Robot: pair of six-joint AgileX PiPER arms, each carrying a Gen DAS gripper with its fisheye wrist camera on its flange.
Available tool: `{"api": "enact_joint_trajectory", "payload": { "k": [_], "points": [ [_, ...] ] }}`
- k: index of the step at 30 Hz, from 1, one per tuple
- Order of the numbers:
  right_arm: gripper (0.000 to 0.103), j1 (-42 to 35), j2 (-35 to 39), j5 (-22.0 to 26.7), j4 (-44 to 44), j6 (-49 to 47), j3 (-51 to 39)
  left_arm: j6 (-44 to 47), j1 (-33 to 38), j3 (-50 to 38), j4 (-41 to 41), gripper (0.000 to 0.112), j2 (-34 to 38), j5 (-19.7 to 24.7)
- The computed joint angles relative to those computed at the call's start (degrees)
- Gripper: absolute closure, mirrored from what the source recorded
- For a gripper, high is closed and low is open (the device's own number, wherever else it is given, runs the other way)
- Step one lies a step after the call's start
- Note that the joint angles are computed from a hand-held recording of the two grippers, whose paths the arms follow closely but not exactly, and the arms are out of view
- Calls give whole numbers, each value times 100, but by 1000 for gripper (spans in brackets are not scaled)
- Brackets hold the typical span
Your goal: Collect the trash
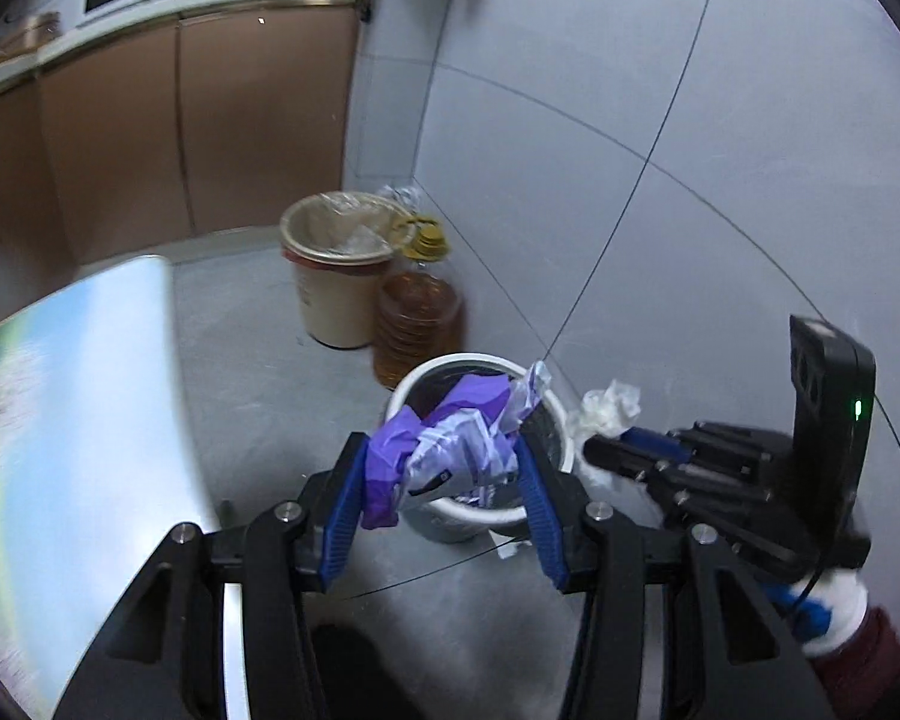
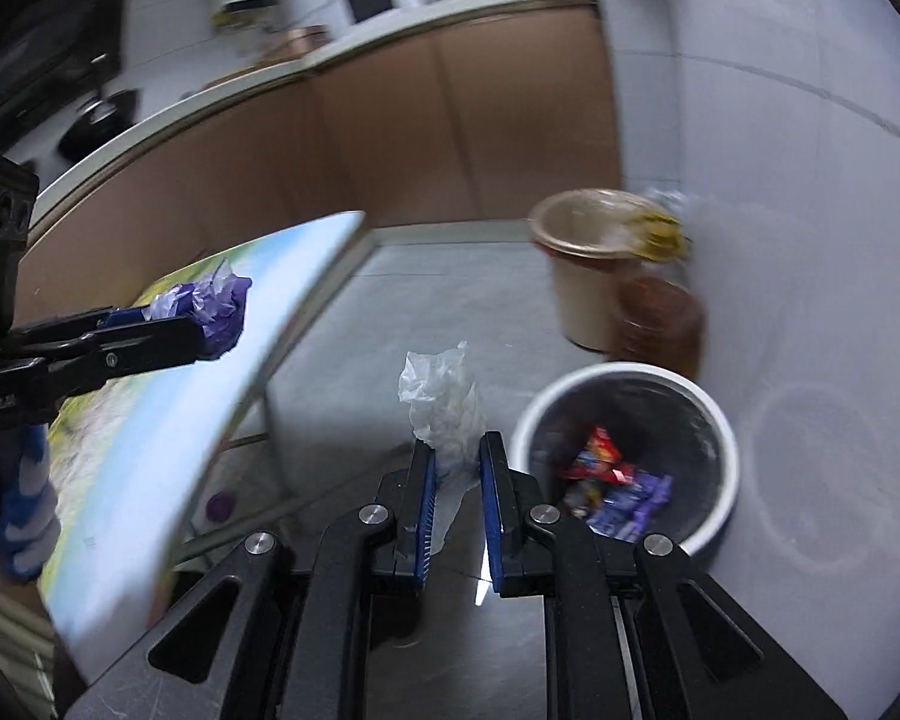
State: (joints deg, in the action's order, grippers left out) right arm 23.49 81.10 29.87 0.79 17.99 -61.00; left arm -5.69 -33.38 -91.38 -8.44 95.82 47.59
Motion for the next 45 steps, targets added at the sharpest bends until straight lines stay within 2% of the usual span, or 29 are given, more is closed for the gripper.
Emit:
{"api": "enact_joint_trajectory", "payload": {
  "k": [6, 8, 11, 12, 15, 20, 23, 25, 29, 33, 35, 40, 45],
  "points": [
    [86, -792, 669, -186, 86, -313, -229, -472, -198, -1958, -149, 62, 1715, 349],
    [85, -986, 891, -212, 68, -341, -353, -515, -166, -2508, -306, 54, 2128, 557],
    [64, -1189, 1112, -220, -5, -321, -465, -651, -170, -3192, -319, 42, 2611, 773],
    [61, -1214, 1179, -220, -100, -246, -507, -644, -147, -3310, -388, 42, 2692, 815],
    [59, -1207, 1232, -183, -407, 111, -508, -632, -57, -3272, -658, 42, 2699, 797],
    [58, -1049, 1055, -172, -539, 397, -340, -688, -76, -2094, -306, 42, 1892, 286],
    [55, -719, 854, -81, -848, 784, -319, -1081, -166, -1176, 420, 42, 1151, -87],
    [49, -419, 752, 23, -1169, 1156, -379, -1488, -210, -506, 989, 42, 575, -282],
    [41, 486, 496, 353, -2072, 2176, -536, -2250, -228, 469, 1990, 42, -352, -359],
    [26, 1675, 426, 851, -3190, 3404, -788, -2963, -102, 1452, 2699, 36, -1418, -201],
    [24, 2157, 487, 1108, -3536, 3764, -975, -3242, -81, 1913, 3053, 35, -1905, -88],
    [14, 3147, 745, 1753, -4173, 4266, -1547, -3851, -49, 2898, 3817, 33, -3104, 469],
    [8, 3801, 1082, 2319, -4505, 4317, -2207, -4125, 228, 3484, 4053, 32, -4032, 1001]
  ]
}}
